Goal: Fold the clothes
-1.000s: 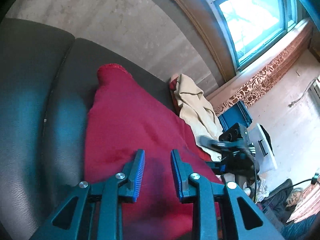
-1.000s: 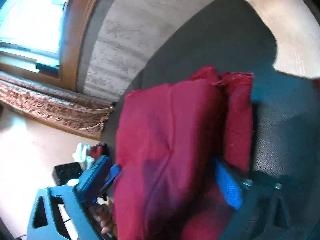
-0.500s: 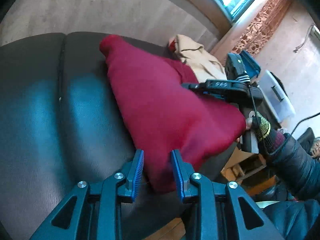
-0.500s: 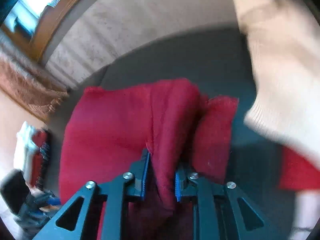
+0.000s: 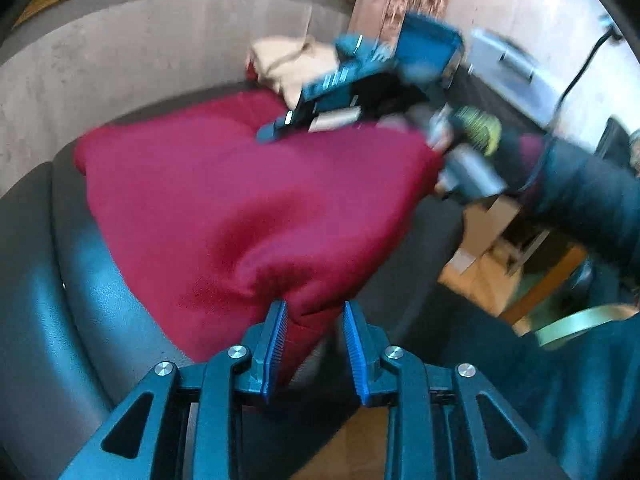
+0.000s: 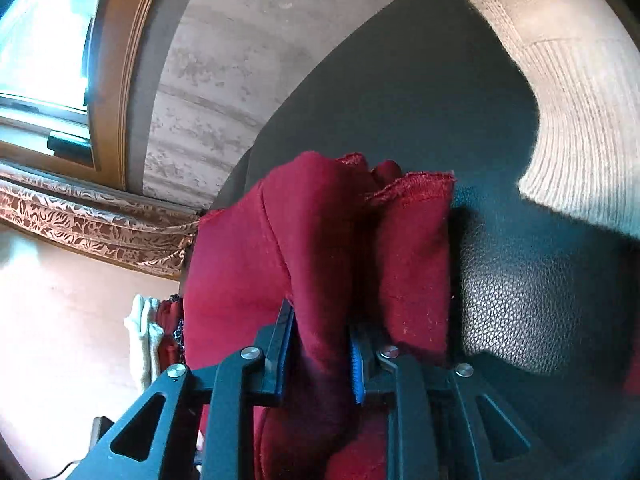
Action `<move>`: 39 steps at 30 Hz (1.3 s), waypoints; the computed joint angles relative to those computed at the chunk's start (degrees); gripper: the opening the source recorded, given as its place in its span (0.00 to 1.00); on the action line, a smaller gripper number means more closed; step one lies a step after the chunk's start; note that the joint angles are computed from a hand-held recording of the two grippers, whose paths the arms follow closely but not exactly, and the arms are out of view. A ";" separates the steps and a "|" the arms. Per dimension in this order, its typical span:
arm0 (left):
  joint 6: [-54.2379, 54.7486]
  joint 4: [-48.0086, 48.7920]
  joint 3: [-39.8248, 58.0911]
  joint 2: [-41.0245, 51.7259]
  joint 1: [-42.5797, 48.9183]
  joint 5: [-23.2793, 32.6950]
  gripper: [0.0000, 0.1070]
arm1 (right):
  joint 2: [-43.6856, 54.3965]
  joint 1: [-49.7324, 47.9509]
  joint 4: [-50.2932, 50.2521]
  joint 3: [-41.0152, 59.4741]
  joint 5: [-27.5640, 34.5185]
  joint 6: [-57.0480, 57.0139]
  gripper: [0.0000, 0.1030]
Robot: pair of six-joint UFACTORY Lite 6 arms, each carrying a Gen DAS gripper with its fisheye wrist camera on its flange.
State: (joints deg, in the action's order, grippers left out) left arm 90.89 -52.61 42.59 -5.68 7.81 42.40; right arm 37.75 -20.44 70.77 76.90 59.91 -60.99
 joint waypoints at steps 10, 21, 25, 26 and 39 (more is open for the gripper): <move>3.74 18.99 3.43 -2.62 10.67 10.32 0.12 | -16.30 7.67 -5.59 -12.94 -13.07 -10.79 0.25; -11.03 -11.11 22.79 17.15 22.21 37.99 0.24 | -9.34 2.61 5.05 -12.24 -5.05 -13.13 0.35; -15.89 -15.09 22.93 20.41 16.50 25.73 0.24 | -10.38 -4.25 2.90 -12.48 4.18 -10.61 0.56; -15.72 -15.32 22.34 20.22 16.05 24.71 0.24 | -12.69 -6.21 1.49 -14.06 6.75 -11.59 0.62; -24.39 -12.38 46.14 36.29 2.50 11.40 0.25 | -35.33 -4.30 -11.98 -32.57 16.15 -17.95 0.72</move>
State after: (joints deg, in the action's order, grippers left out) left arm 66.50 -64.99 88.72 30.61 10.31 53.80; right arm 2.43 -24.74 58.79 44.33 76.06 -78.94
